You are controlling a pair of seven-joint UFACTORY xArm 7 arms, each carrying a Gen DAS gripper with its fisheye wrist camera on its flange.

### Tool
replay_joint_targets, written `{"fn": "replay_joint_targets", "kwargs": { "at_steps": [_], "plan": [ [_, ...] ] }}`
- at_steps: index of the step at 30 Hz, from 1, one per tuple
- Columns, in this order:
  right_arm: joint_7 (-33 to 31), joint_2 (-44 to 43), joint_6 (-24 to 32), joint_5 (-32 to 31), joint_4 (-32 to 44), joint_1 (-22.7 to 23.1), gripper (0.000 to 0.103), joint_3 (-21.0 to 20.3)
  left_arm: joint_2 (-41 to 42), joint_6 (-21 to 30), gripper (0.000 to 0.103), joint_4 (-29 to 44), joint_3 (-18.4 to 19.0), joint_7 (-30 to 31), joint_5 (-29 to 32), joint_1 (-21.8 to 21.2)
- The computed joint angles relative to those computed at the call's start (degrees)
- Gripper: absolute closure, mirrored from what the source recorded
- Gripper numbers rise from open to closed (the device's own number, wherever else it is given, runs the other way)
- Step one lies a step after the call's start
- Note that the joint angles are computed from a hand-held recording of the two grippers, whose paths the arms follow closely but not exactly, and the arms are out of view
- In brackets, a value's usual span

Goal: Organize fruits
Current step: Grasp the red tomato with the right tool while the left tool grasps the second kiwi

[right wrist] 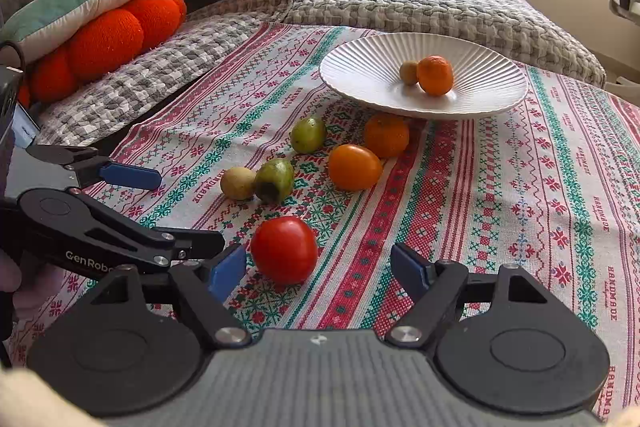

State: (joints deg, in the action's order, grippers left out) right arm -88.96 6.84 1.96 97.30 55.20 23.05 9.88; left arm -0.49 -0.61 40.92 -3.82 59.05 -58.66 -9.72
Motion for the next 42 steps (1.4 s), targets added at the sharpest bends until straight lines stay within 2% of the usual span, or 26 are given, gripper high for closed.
{"fn": "replay_joint_targets", "kwargs": {
  "at_steps": [4,9,12,21,25,27,29,31,38,42],
  "plan": [
    [2.97,-0.25,1.82,-3.63,-0.77,-0.47,0.046,0.40,0.41,0.05,0.015,1.03,-0.23,3.53,-4.29,0.00],
    [2.47,-0.50,3.91,-4.29,-0.86,-1.32,0.070,0.89,1.15,0.34,0.026,2.96,-1.12,9.52,-11.34,0.42],
    [4.64,-0.67,4.03,-6.36,-1.03,-1.72,0.070,1.16,1.55,0.91,0.034,4.07,-1.55,12.54,-14.91,0.75],
    [9.46,-0.46,1.55,-9.51,-1.02,-2.72,0.070,1.71,1.89,4.75,0.069,5.79,-1.70,14.50,-17.30,1.26],
    [12.99,-0.55,0.91,-12.21,-1.28,-3.19,0.070,2.02,2.43,4.48,0.086,6.26,-1.91,13.82,-16.64,1.05],
    [14.66,-0.64,0.74,-13.88,-1.42,-3.44,0.070,2.24,2.73,4.78,0.089,6.55,-2.00,12.75,-15.44,1.14],
    [14.28,-0.92,1.02,-13.55,-1.38,-3.94,0.070,2.54,2.85,4.21,0.089,6.14,-1.94,6.75,-9.29,0.97],
    [14.25,-0.81,0.73,-13.45,-1.31,-4.03,0.070,2.65,2.75,4.80,0.089,5.98,-2.08,4.16,-6.44,1.33],
    [21.20,-0.25,-0.48,-19.72,-1.68,-4.87,0.070,3.28,2.39,5.53,0.090,5.72,-2.48,4.19,-5.95,1.87],
    [22.71,-0.35,-0.71,-21.10,-1.52,-5.96,0.070,4.02,1.65,6.73,0.090,5.20,-1.99,0.64,-2.64,1.84]
  ]
}}
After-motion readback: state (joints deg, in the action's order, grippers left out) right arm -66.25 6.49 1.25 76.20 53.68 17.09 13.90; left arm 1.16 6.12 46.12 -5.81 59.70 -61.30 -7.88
